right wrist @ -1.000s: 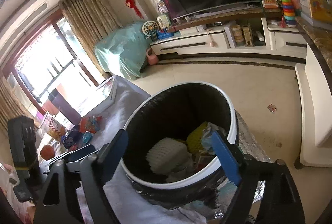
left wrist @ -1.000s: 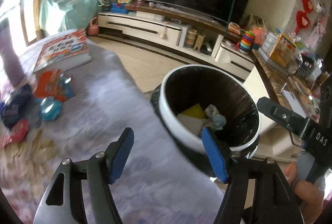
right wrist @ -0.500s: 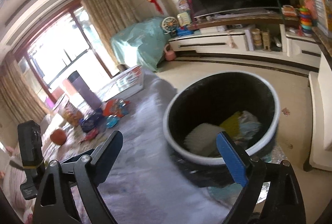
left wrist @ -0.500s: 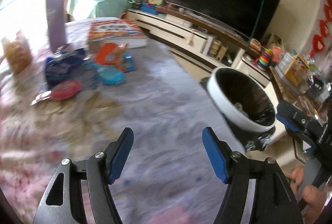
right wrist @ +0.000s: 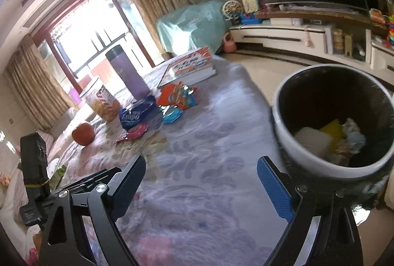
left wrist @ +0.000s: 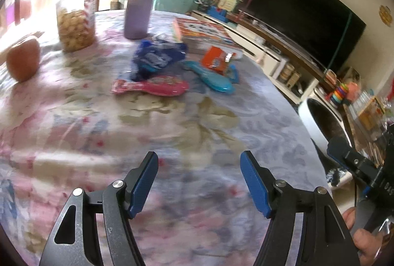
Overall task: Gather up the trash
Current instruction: 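Move both tools back toward the remaining table trash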
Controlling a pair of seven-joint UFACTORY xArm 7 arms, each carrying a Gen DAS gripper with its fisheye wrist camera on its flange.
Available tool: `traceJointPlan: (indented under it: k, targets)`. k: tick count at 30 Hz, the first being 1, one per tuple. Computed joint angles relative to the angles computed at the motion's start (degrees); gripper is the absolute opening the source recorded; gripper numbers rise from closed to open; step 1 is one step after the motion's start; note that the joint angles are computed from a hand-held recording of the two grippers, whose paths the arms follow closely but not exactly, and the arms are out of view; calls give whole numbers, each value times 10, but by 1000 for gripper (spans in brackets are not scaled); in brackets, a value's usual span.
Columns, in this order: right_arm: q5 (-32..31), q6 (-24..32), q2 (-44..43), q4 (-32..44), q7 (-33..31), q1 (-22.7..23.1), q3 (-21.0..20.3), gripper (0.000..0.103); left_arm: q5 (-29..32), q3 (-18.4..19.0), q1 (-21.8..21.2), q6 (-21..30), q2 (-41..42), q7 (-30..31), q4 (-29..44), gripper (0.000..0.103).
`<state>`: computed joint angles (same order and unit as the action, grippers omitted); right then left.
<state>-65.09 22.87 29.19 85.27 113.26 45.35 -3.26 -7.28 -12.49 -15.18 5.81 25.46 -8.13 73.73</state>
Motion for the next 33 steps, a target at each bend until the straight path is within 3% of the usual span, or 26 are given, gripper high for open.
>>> traceJointPlan:
  k: [9,19,27,33]
  targets:
    - [88,-24,77,86,-86,1,-12,93,11,23,0,15,21,-8,32,68]
    - [226,-33,167,200,-225,-18,-15,93,40,55,-16,47,82,-35,121,68]
    - [307,-30,219,274,-301,-22,-30,93,56,66,-18,71,132,-40,202,68]
    - [378,-12,272,351,-378,-43,-18,93,64,75,-20,104,191,-39,294,68]
